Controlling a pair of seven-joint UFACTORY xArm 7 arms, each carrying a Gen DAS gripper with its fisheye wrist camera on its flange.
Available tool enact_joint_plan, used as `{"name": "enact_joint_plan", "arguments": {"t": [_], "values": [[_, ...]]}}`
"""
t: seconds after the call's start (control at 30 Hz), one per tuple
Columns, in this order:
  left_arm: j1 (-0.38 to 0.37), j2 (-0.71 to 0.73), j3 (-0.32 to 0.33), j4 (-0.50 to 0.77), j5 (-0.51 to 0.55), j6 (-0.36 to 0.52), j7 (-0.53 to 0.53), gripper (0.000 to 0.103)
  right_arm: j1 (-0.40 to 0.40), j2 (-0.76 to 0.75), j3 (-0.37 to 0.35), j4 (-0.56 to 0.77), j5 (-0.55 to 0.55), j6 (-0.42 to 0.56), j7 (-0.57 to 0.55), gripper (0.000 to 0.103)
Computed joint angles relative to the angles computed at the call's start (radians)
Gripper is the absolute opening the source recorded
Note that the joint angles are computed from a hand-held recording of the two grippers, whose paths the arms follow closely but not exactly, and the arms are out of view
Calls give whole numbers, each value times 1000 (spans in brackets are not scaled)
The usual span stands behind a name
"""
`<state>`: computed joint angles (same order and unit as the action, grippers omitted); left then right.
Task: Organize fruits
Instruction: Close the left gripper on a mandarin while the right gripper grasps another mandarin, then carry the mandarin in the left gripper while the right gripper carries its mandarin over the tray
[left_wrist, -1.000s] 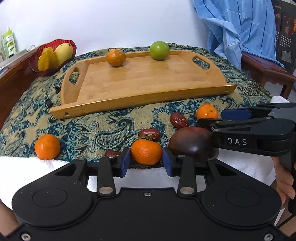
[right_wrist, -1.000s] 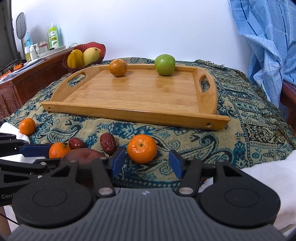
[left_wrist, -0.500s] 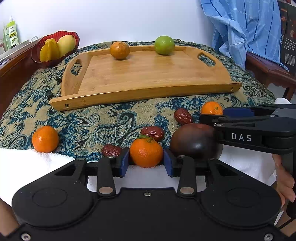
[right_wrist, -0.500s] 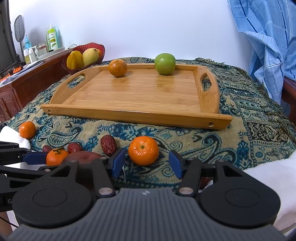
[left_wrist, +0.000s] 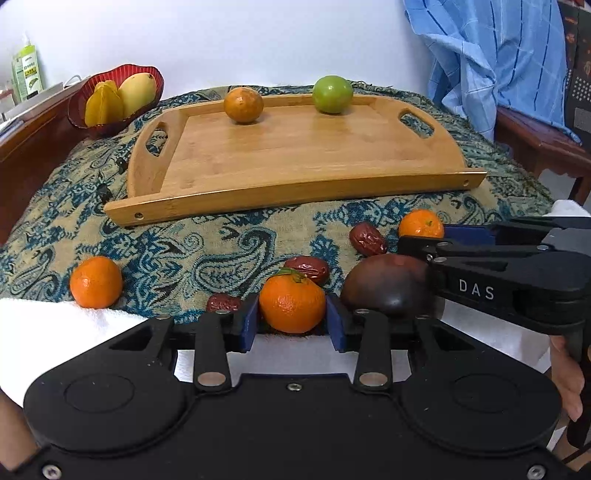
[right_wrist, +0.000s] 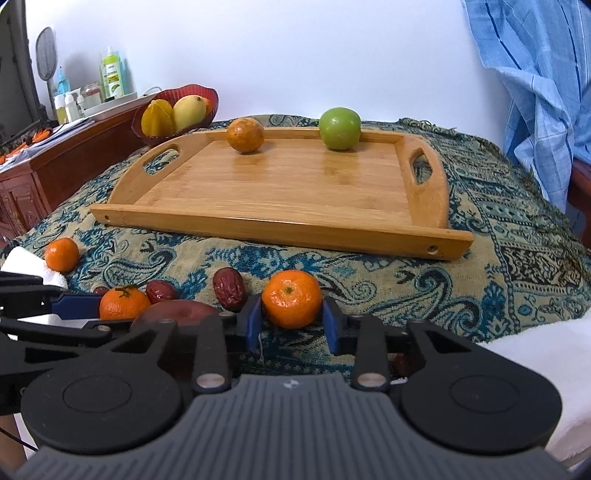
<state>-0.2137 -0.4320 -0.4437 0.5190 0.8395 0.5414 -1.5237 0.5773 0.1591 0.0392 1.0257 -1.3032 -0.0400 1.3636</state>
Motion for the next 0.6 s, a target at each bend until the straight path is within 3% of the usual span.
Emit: {"name": "enact_joint_plan", "arguments": {"t": [0.1,0.3,0.47,0.6], "values": [[0,0,-1,3,-6,4,-17,36,10,-2,-8,10,-56,15,60,39],[7,-10,-9,11,0,17,-40,36,-24,-6,35,55,-308,47,310,39],[12,-10,-8,23,12,30,-57,36,-73,-5,99,73,-386,77,394,39],[18,-14,-4,27,24,34,-70,36,-106,1,143,80,-370,107,391,39]]}}
